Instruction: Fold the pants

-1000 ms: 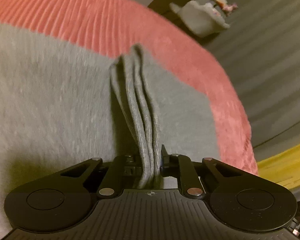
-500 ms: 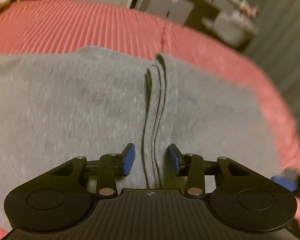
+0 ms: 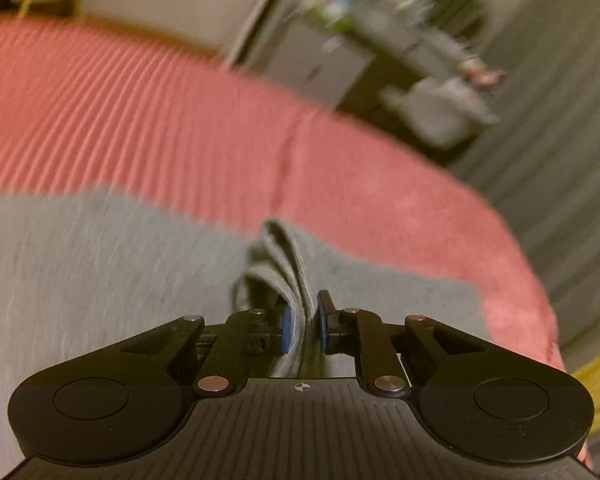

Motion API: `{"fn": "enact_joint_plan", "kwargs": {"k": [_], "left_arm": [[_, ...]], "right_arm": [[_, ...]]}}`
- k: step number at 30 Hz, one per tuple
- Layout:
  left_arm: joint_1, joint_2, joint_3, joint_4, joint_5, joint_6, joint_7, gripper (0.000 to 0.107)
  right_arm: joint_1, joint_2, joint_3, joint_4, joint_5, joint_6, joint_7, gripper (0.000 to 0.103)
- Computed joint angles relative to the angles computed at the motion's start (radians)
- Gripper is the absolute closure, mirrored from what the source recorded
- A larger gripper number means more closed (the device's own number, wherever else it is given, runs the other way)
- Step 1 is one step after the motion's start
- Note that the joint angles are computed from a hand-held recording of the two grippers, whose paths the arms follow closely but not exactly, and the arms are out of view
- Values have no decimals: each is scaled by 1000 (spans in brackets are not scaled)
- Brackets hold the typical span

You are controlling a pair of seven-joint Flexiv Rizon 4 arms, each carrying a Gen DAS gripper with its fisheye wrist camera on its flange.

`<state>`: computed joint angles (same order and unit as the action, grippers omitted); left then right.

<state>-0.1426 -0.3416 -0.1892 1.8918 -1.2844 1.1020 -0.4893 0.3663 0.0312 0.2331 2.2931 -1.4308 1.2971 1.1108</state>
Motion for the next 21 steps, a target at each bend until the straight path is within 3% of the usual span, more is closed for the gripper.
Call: {"fn": "enact_joint_plan", "kwargs": {"k": [1, 2, 4, 5, 6, 7, 8, 10, 13, 15, 18, 21], "left_arm": [[-1, 13, -27, 13, -96, 35, 119, 91], [-21, 22, -24, 19, -136, 68, 172, 91], [-54, 7, -20, 16, -120, 194, 183, 85], [-92, -10, -4, 13, -114, 296, 187, 78], [-138, -25, 45, 14, -42, 368, 125, 70], [-157, -28, 95, 32, 94, 375, 2, 47], [-148, -17, 117, 47, 177, 316, -80, 32], [-78, 43, 125, 81, 247, 70, -191, 31], [1, 105, 123, 129, 291, -160, -286, 30], [23, 128, 117, 151, 321, -219, -310, 30], [26, 133, 113, 153, 390, -200, -316, 29], [58, 108, 95, 122, 340, -311, -360, 21]], "right_arm": [[0, -1, 0, -2, 0, 0, 0, 39], [1, -3, 0, -3, -2, 0, 3, 39], [-6, -5, -8, -1, -31, 16, 30, 39], [-10, -6, -11, -1, -44, 26, 42, 39], [-13, -9, -14, -3, -51, 34, 49, 38], [-16, -9, -16, -2, -57, 40, 57, 38], [-19, -8, -18, 0, -67, 46, 69, 38], [-22, -6, -18, -1, -85, 49, 91, 38], [-23, -7, -18, -6, -98, 48, 110, 38], [-24, -8, -18, -7, -98, 51, 109, 37], [-25, -3, -17, -4, -99, 47, 109, 36], [-23, 13, -10, 4, -110, 29, 143, 34]]}}
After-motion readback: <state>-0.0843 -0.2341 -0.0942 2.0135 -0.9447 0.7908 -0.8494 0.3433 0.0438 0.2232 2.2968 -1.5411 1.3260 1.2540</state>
